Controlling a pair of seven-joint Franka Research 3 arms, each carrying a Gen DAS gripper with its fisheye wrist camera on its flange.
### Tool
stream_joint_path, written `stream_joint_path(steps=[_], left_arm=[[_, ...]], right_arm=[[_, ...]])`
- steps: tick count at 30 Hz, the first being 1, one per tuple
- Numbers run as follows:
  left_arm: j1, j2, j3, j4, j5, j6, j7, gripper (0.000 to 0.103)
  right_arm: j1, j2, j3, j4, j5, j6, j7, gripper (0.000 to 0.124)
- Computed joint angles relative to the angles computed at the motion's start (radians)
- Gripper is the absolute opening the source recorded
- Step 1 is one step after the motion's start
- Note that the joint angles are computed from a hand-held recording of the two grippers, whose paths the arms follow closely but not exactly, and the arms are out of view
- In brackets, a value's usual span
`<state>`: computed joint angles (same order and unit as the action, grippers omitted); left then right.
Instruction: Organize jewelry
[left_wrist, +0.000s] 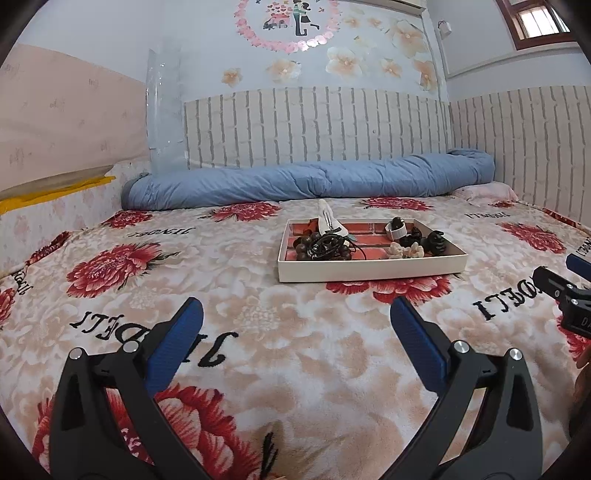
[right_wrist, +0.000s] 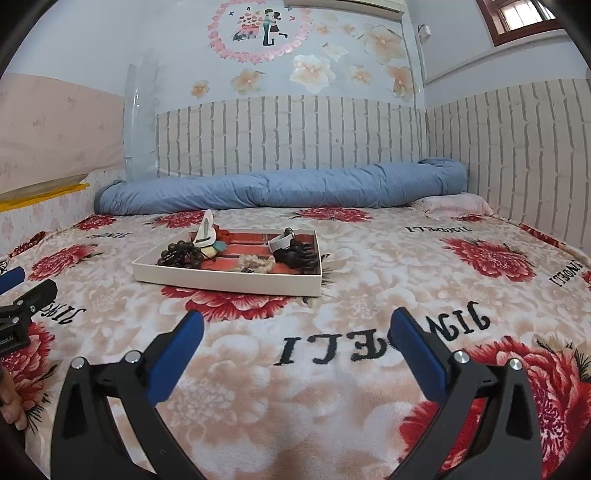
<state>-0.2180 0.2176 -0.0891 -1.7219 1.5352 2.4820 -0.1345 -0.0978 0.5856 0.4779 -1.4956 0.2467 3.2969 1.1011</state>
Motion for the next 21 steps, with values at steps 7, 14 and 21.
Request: stream_joint_path(steps=[7, 14, 21], left_arm=[[0.005, -0.004, 0.001, -0.006, 0.0, 0.01, -0.012, 0.098], [0.011, -0.015, 0.0, -0.019, 0.001, 0.018, -0.031, 0.098], [0.009, -0.012, -0.004, -0.015, 0.02, 0.009, -0.04, 0.098]], right_arm=[[0.001, -0.001, -0.002, -0.002, -0.001, 0.0, 0.003, 0.099], [0.001, -0.003, -0.004, -0.003, -0.005, 0.0, 0.007, 0.099], [-0.007, -0.002, 0.005, -0.003, -0.005, -0.001, 0.004, 0.099]])
